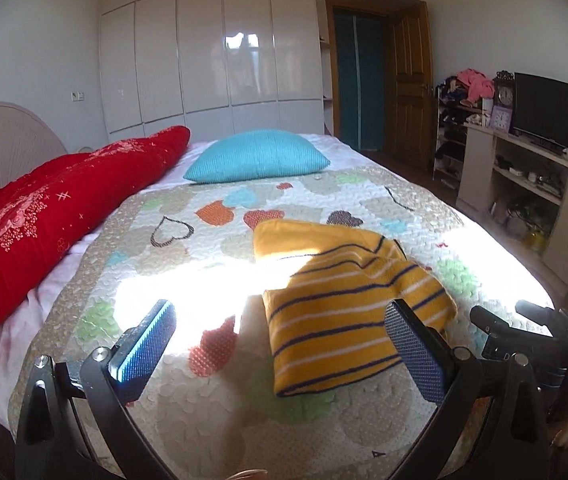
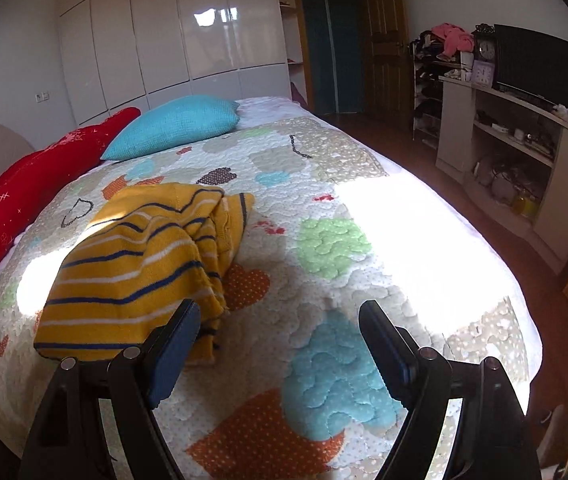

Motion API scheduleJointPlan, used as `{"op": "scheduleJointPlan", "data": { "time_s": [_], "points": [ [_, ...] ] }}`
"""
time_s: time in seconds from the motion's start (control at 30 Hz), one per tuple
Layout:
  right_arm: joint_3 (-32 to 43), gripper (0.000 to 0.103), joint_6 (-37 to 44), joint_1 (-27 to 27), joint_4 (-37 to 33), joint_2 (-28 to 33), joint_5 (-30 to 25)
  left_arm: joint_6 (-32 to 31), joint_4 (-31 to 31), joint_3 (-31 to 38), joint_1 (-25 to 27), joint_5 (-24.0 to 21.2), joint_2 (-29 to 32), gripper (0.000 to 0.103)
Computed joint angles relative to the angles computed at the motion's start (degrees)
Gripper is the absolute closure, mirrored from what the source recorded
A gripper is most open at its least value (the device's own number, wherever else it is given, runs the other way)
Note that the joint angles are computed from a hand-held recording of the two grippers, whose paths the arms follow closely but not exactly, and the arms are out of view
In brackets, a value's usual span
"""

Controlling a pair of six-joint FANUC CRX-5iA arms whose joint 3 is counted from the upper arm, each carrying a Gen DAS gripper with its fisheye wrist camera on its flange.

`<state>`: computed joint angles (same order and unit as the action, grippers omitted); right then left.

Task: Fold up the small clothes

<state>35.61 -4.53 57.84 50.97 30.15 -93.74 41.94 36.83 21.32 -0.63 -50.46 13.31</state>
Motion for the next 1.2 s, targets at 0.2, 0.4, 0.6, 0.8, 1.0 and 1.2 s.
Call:
{"op": "scheduleJointPlan", "data": {
  "time_s": [0.2, 0.4, 0.6, 0.8, 1.0, 1.2],
  "points": [
    [-1.13, 0.018, -1.54, 1.27, -0.54, -0.46, -3.14, 5.70, -5.92, 3.88, -0.27, -7.87, 2.45, 0.000],
    [4.28, 0.017, 2.22, 0.76, -1.81, 2.94, -3.96, 10.69, -10.13, 6.17, 0.51, -11.58, 3.97, 0.000],
    [13.05, 0.017, 8.16, 0.56, -2.75, 8.42, -4.67, 14.04, -12.69, 7.89, 1.81, -13.93, 4.95, 0.000],
    [21.52, 0.017, 12.76, 0.14, -3.54, 13.41, -6.04, 15.71, -13.93, 7.73, 2.59, -13.44, 4.77, 0.000],
    [25.87, 0.017, 14.46, 0.07, -3.40, 15.85, -7.27, 16.83, -16.83, 7.22, 2.49, -11.62, 3.96, 0.000],
    [27.57, 0.017, 15.32, 0.05, -2.64, 16.74, -7.69, 17.04, -18.41, 7.22, 2.01, -11.89, 3.71, 0.000]
  ]
}}
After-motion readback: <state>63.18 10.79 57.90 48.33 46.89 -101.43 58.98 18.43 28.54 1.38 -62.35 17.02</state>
